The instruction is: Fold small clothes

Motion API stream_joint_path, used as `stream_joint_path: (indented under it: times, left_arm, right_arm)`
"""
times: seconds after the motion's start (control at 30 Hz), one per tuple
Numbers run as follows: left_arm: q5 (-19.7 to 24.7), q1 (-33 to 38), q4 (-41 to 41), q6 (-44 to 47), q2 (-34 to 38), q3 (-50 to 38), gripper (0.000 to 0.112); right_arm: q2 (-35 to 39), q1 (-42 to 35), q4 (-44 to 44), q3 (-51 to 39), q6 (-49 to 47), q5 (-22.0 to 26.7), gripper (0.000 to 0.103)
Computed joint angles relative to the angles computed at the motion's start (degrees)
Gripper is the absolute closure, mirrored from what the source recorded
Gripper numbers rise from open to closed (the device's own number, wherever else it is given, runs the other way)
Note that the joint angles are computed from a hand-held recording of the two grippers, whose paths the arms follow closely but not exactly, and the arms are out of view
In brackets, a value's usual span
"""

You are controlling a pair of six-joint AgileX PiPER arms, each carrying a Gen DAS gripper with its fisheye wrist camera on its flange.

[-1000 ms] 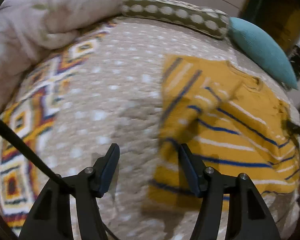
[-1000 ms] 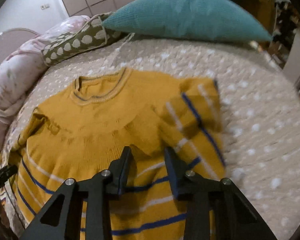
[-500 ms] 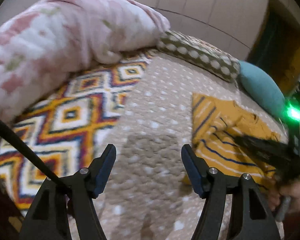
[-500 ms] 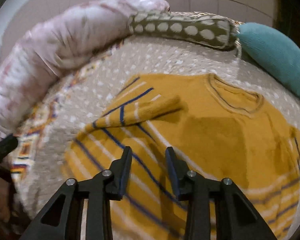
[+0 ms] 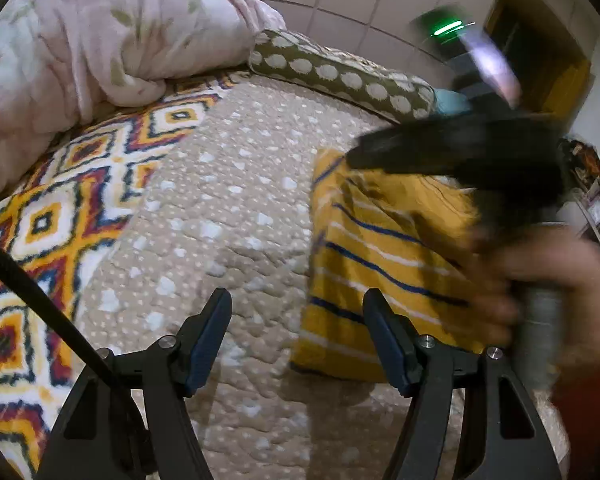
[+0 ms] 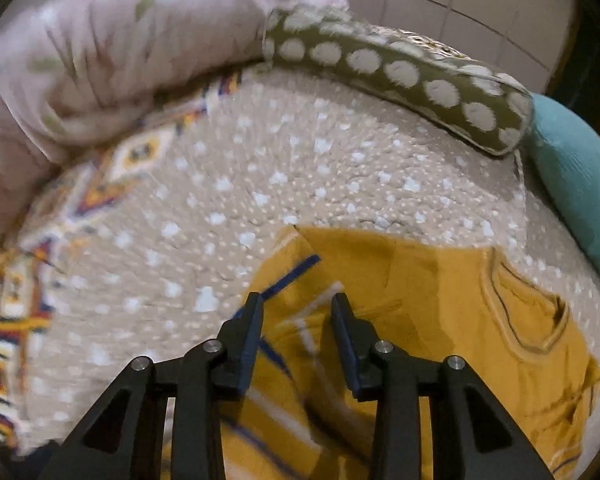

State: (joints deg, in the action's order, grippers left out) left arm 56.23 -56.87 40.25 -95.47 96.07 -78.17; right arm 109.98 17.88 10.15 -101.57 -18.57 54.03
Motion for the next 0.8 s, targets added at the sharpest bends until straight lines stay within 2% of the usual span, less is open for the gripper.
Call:
stream_joint_path:
  times: [0.1,0.17,0.23,0.33,0.4,0.43,0.47,0.6,0.7,0.8]
  left_arm:
    - [1.17,-1.41,0.58,2.42,1.69,-3.02,0.045]
    - [3.82,-2.54,2.14,2.47,3.6,-5.43,0.033]
    - [5.24,-2.47,1.91,3.35,5.88,-7.49,0.031]
    - [5.6,-1.41,-1.41,6.97,8.83,-9.52,0.031]
    - [5.27,-0.87,-2.47,7.54,10.03,-9.64,0.031]
    - [4.07,-0.38,-2.77,7.03,9.99,-8.85,0.031]
    - [2.33,0.24,-3.11,5.85,9.51,-7.43,0.029]
    - [-1.03,0.95,-2.47,2.0,8.64,-4.4,0.023]
    - [-1.29,0.96,-1.88,1.31,8.84,-4.09,0.021]
    - [-0.65,0.84,-1.95,1.78,9.3,-4.73,0.02]
  right_arm:
    - [-10.04,-10.93,11.17,7.1,-12.85,5.27,0.064]
    - [-14.03,-19.86,16.43,11.21,-19.84,8.18,0.057]
    - [-14.5,-27.13,18.74,13.3,-23.49,10.75,0.056]
    - [-10.96,-39.24,19.09,15.37,-27.57,12.93,0.056]
    - [-8.49,-45.8,18.6,16.09,-28.71,10.82,0.062]
    - [-6.68,-49.91,21.49,14.71,-30.11,12.29,0.08]
    - [-6.52,-51.72,22.37,13.83,-29.22,12.48,0.083]
    - [-8.88,-51.96,25.23,12.6,-29.81,10.14,0.077]
    - [-8.3,-46.06,22.34,10.17,-28.57,7.02,0.067]
    - [-4.45,-41.22,16.95,6.79,-27.03,5.99,0.065]
